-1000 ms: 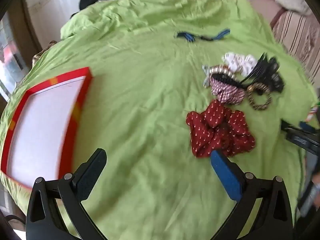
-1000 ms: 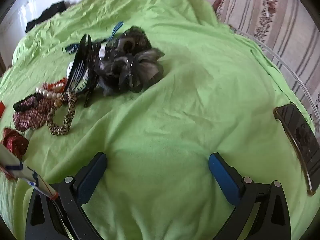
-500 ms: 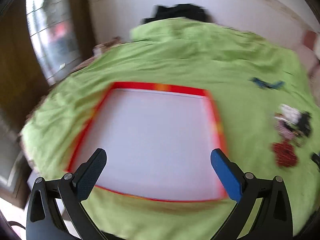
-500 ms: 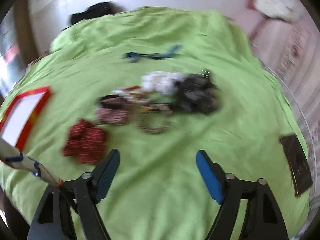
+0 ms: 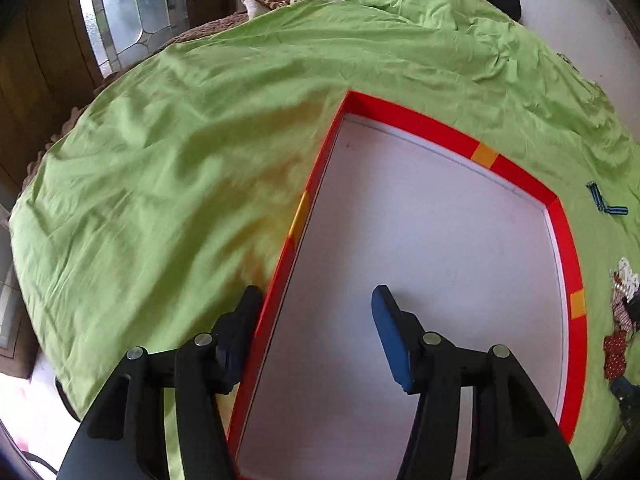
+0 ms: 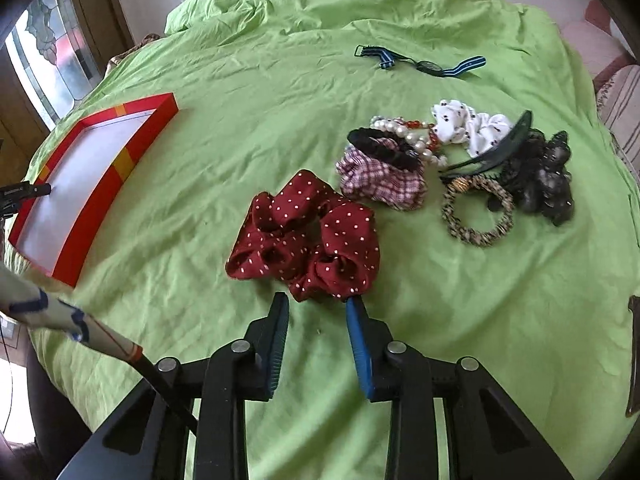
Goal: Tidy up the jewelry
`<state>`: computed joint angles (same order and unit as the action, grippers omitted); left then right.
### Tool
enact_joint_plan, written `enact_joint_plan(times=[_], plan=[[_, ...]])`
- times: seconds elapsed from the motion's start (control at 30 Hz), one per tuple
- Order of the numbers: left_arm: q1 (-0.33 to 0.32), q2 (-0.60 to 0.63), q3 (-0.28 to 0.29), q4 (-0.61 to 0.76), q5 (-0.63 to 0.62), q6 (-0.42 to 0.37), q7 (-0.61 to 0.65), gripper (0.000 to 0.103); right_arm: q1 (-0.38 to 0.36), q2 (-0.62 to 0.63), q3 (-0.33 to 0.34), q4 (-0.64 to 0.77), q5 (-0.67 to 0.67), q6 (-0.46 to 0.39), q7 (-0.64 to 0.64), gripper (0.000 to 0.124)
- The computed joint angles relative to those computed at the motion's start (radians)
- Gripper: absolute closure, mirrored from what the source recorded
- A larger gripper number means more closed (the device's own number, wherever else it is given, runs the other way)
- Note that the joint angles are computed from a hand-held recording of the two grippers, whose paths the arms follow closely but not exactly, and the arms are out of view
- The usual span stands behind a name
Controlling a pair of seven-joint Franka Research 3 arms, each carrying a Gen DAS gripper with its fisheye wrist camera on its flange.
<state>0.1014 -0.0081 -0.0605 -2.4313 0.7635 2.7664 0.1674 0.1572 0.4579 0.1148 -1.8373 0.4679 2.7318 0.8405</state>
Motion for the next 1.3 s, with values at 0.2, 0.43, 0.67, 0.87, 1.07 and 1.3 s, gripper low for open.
enact_joint_plan(times=[0.2, 0.43, 0.67, 0.87, 1.07, 1.3], plan=[[-0.003, 0.06, 0.009, 0.076, -0.017, -0.015, 0.041, 0.053, 0.033, 0.092, -0.017, 0.142, -0.047, -0.069, 0.094, 0.098], [-0.035, 0.084, 0.023, 0.156, -0.004, -0.096, 0.038, 0.053, -0.015, 0.079, 0.037, 0.141, 0.014, -0.066, 0.049, 0.097], [-0.065, -0.113, -0.058, 0.075, 0.18, -0.175, -0.165, 0.05, -0.136, -0.103, 0.096, -0.056, 0.333, 0.035, -0.222, 0.065], [-0.13, -0.1, -0.134, 0.168, 0.176, -0.215, -0.144, 0.026, -0.137, -0.14, 0.018, -0.107, 0.437, 0.097, -0.231, 0.064], [-0.218, 0.07, -0.143, 0.347, 0.116, -0.164, -0.059, 0.016, -0.182, -0.145, 0.009, -0.107, 0.555, 0.088, -0.297, 0.055], [-0.313, 0.308, -0.138, 0.583, -0.054, -0.147, 0.178, 0.016, -0.187, -0.086, -0.012, -0.035, 0.546, 0.032, -0.298, 0.055]])
